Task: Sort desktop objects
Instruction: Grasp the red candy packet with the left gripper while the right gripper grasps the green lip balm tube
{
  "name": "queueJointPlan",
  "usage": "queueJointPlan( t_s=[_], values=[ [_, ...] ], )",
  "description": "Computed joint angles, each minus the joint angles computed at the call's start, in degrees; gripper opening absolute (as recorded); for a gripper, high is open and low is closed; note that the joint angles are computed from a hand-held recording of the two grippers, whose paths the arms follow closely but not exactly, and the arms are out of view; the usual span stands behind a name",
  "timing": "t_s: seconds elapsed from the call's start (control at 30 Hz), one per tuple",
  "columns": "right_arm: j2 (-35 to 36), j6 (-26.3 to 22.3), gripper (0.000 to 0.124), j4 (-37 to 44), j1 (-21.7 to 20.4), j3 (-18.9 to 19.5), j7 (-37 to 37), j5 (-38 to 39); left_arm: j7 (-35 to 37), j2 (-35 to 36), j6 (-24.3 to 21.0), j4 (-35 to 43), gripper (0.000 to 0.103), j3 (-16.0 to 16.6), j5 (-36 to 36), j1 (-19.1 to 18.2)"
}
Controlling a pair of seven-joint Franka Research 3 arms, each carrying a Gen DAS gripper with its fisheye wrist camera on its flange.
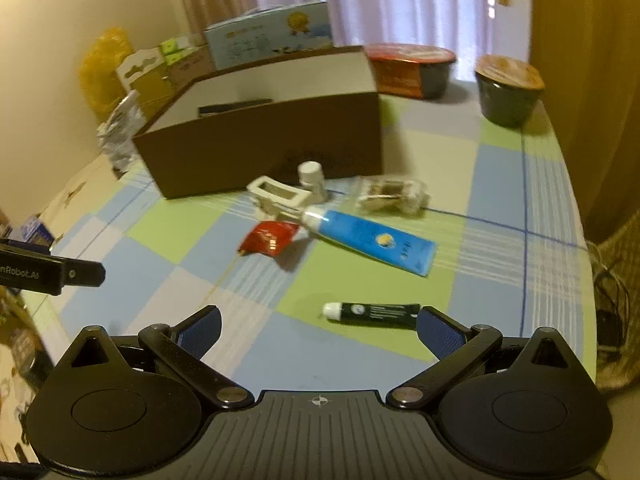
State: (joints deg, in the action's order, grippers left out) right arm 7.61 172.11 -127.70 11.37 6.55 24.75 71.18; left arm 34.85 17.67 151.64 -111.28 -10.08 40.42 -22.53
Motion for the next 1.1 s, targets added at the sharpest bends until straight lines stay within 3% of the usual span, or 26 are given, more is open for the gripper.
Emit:
queueJointPlan(
  t_s=[0.2, 0.43, 0.67, 0.93, 1.03, 1.07, 1.1],
  values=[
    [3.4, 2.0, 0.101, 2.6, -0.9, 0.8, -3.2, 6.5, 7.7, 4.8, 2.9, 4.2, 0.102, -0.6, -3.5, 1.3],
    [8.6, 4.1, 0.101, 5.5, -2.0, 2.0, -1.3, 4.0, 15.0, 9.0, 5.2, 7.9, 0.102, -0.1, -7.0, 1.7],
    [12.5, 6.3, 0.101, 7.0, -3.6, 3.4, 5.5, -4.4, 20.6, 13.1, 5.9, 11.3, 0.102, 0.1, -10.6, 1.9],
    [15.1, 8.7, 0.092, 8.0, -8.6, 8.9, 7.8, -10.0, 27.6, 16.5, 4.7, 15.1, 0.102, -0.9, -15.1, 2.5],
    [15.6, 9.0, 0.089, 8.1, -7.8, 8.0, 11.3, -14.6, 29.8, 17.5, 4.4, 16.5, 0.102, -1.2, -16.4, 2.7],
    [15.6, 9.7, 0.081, 7.9, -6.7, 6.9, 12.8, -16.6, 30.4, 17.9, 4.2, 17.0, 0.102, -1.2, -16.7, 2.6],
    [15.5, 9.5, 0.081, 7.7, -4.4, 4.3, 15.4, -19.3, 31.0, 18.2, 4.0, 17.5, 0.102, -1.3, -17.1, 2.6]
  ],
)
